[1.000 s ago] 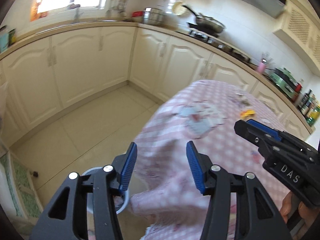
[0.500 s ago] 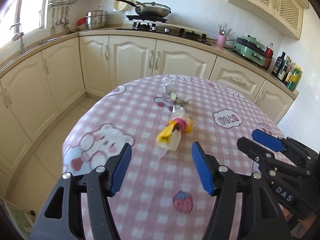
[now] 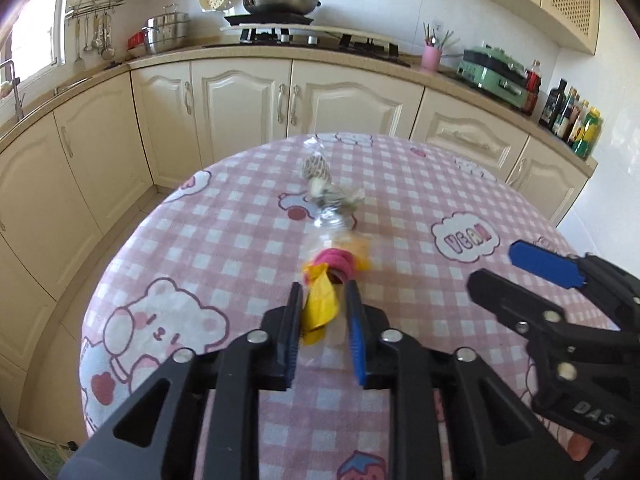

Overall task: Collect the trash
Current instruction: 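Grasp the yellow-and-pink wrapped item with the left tool while the right tool grasps the clear crinkled packet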

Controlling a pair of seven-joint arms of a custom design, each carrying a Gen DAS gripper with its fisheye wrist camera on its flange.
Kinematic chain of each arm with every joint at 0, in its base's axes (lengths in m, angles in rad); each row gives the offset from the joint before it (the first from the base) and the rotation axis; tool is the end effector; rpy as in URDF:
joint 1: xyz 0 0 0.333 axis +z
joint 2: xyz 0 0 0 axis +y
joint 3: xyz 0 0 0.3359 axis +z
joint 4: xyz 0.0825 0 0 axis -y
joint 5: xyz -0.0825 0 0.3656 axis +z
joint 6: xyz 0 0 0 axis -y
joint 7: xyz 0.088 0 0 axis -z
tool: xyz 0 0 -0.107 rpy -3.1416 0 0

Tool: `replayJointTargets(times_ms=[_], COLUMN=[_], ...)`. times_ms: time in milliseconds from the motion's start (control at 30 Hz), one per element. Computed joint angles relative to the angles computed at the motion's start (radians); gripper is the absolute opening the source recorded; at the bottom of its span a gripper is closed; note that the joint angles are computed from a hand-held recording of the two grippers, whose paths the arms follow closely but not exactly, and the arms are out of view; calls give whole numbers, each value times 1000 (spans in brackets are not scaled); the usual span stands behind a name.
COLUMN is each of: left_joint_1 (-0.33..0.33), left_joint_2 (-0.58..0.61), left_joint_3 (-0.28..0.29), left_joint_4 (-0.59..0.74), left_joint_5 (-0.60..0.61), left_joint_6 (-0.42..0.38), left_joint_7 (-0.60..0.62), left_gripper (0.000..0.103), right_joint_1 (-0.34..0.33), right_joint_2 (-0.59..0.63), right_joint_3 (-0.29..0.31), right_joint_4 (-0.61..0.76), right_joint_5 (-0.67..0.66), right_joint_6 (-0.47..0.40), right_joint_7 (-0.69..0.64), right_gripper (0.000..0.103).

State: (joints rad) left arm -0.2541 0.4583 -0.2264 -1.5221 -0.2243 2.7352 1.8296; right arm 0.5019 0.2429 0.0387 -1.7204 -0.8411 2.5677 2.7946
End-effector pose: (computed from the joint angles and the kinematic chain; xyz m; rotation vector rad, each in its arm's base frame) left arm 0.6631 -0.2969 0.5149 -1.3564 2.3007 -1.0512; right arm 0.5624 0.3483 0.5329 -1.6162 1.7959 -0.7479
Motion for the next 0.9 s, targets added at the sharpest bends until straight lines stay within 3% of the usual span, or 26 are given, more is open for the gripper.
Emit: replayJointTargets(times_ms=[233, 300, 333, 433, 533, 633, 667, 700, 733, 800, 900], left_joint_1=[59, 26, -12, -55, -33, 14, 16, 19, 23, 53, 93], left_joint_2=[-28, -25, -16, 24, 67, 85, 87, 87, 88, 83, 49], left_joint_3=[-14, 47, 107, 193, 189, 143, 144, 143, 139, 103, 59], left_joint_4=[-41, -40, -30, 26, 94, 122, 125, 126, 128, 120, 65], left_joint_5=[-85, -43, 13, 118, 152, 138, 144, 149, 150, 127, 76], left_joint_6=[99, 135, 153, 138, 94, 83, 89, 91, 93, 88, 106], left_joint_7=[11, -60, -127, -258, -315, -311, -313, -313, -312, -277, -219], left_gripper=[15, 15, 15, 15, 15, 15, 15, 15, 15, 15, 15], right_joint_1=[13, 16, 20, 29, 54, 65, 65, 65, 64, 77, 96], right_joint_2=[128, 180, 206, 301, 392, 478, 511, 531, 551, 544, 490], right_joint_3=[-8, -15, -20, -32, -66, -88, -90, -92, -91, -108, -118], right_joint_4=[177, 249, 287, 426, 569, 706, 760, 794, 828, 816, 736], right_joint_5=[65, 106, 125, 186, 217, 261, 282, 301, 322, 329, 316], right_joint_6=[-28, -40, -53, -95, -159, -234, -268, -291, -317, -319, -273], right_joint_7=[-119, -162, -183, -261, -312, -371, -399, -424, -453, -458, -441], right_gripper=[57, 59, 59, 60, 60, 60, 54, 30, 23, 17, 17])
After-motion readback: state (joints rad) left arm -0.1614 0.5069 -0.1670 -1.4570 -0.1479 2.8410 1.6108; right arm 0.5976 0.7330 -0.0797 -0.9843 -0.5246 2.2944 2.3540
